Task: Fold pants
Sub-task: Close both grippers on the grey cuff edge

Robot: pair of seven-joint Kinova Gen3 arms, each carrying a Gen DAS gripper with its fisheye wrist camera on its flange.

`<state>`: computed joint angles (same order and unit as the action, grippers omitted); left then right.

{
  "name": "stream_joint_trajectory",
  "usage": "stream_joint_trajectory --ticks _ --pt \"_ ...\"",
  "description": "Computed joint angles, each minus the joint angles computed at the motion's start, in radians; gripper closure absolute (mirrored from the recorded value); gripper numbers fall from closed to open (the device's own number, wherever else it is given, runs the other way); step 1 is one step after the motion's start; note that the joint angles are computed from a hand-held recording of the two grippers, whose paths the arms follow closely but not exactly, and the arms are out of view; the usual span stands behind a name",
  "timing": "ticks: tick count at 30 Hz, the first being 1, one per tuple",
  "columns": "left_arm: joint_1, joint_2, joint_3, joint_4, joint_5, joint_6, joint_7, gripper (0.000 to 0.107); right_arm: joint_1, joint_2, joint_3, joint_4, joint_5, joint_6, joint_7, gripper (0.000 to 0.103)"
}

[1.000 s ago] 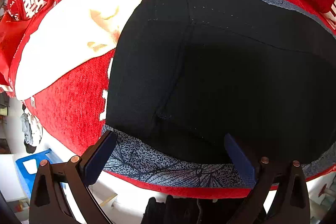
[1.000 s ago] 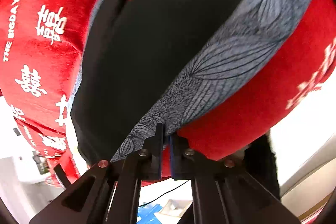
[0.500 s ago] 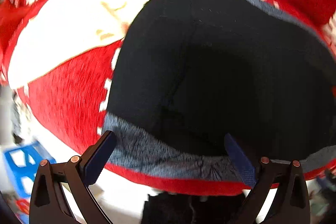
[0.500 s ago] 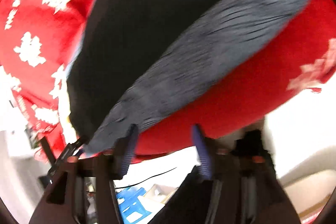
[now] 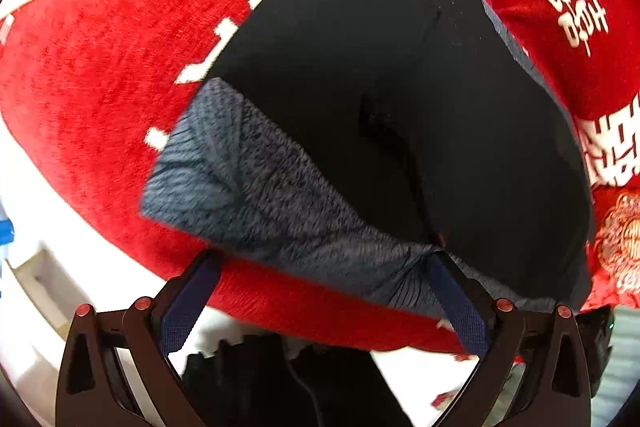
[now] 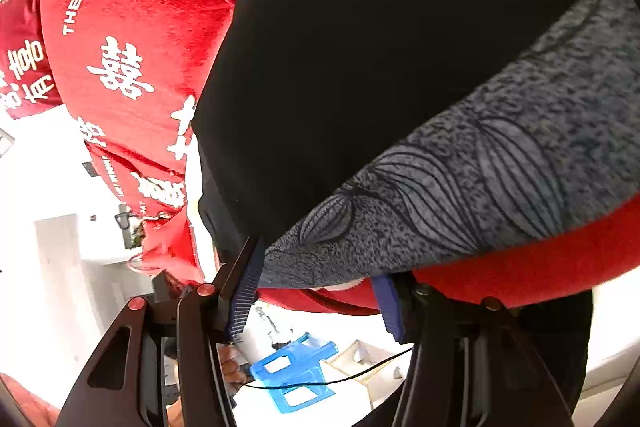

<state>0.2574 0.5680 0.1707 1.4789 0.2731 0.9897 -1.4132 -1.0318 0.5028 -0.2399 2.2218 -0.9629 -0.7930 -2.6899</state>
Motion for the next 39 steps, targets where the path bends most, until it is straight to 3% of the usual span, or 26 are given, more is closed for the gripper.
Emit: stream_joint_trajectory --ticks 4,7,10,11,12,13,14,15,17,23,27,32,35,39 --pt "-0.015 -0.01 -0.001 0.011 0.041 -0.023 0.041 0.004 -0.039 0.013 -0.022 0.033 -0.019 -0.08 -0.067 0.046" --pt "-0.057 -0.018 0.02 0.013 0.079 -0.024 0.004 0.004 -0.077 0.045 -0.037 0.055 -0.035 -0.173 -0.154 0.046" --pt "-0.018 -0.008 0.002 -0.033 0.054 0.003 0.032 0.005 -0.036 0.077 -0.056 0.056 0.017 -0.234 -0.22 0.054" --pt "-0.011 0.005 0.001 -0.057 0.037 0.01 0.052 0.008 -0.001 0.088 -0.097 0.054 0.017 -0.256 -0.229 0.069" --pt "0.013 0.011 -0.016 -0.062 0.02 0.001 0.084 0.02 0.033 0.095 -0.143 0.049 0.001 -0.27 -0.226 0.09" --pt "0.039 0.01 -0.03 -0.07 -0.004 0.009 0.119 0.026 0.055 0.098 -0.178 0.044 -0.025 -0.273 -0.228 0.097" --pt "0.046 0.006 -0.04 -0.076 -0.011 0.017 0.138 0.038 0.058 0.093 -0.196 0.032 -0.065 -0.26 -0.219 0.097" --pt "0.039 0.003 -0.03 -0.064 -0.013 0.008 0.14 0.064 0.053 0.083 -0.195 0.02 -0.093 -0.243 -0.194 0.097" --pt "-0.007 0.002 0.001 -0.067 0.007 0.022 0.096 0.079 0.006 0.039 -0.138 -0.007 -0.156 -0.172 -0.112 0.097" --pt "-0.039 -0.039 0.016 -0.082 0.032 0.065 0.007 0.082 -0.077 -0.086 -0.022 -0.059 -0.322 -0.031 0.132 0.097" --pt "-0.053 -0.064 0.015 -0.131 0.06 0.107 -0.014 0.082 -0.071 -0.16 0.041 -0.08 -0.372 0.057 0.294 0.097" --pt "-0.007 -0.03 -0.001 -0.292 0.036 0.175 0.009 0.082 0.031 -0.244 0.041 -0.078 -0.365 0.142 0.451 0.097" --pt "0.038 0.034 -0.004 -0.431 0.001 0.185 0.051 0.082 0.166 -0.295 0.031 -0.09 -0.316 0.264 0.557 0.097" --pt "0.086 0.132 -0.008 -0.616 -0.046 0.177 0.095 0.082 0.351 -0.312 0.037 -0.116 -0.172 0.426 0.601 0.097"
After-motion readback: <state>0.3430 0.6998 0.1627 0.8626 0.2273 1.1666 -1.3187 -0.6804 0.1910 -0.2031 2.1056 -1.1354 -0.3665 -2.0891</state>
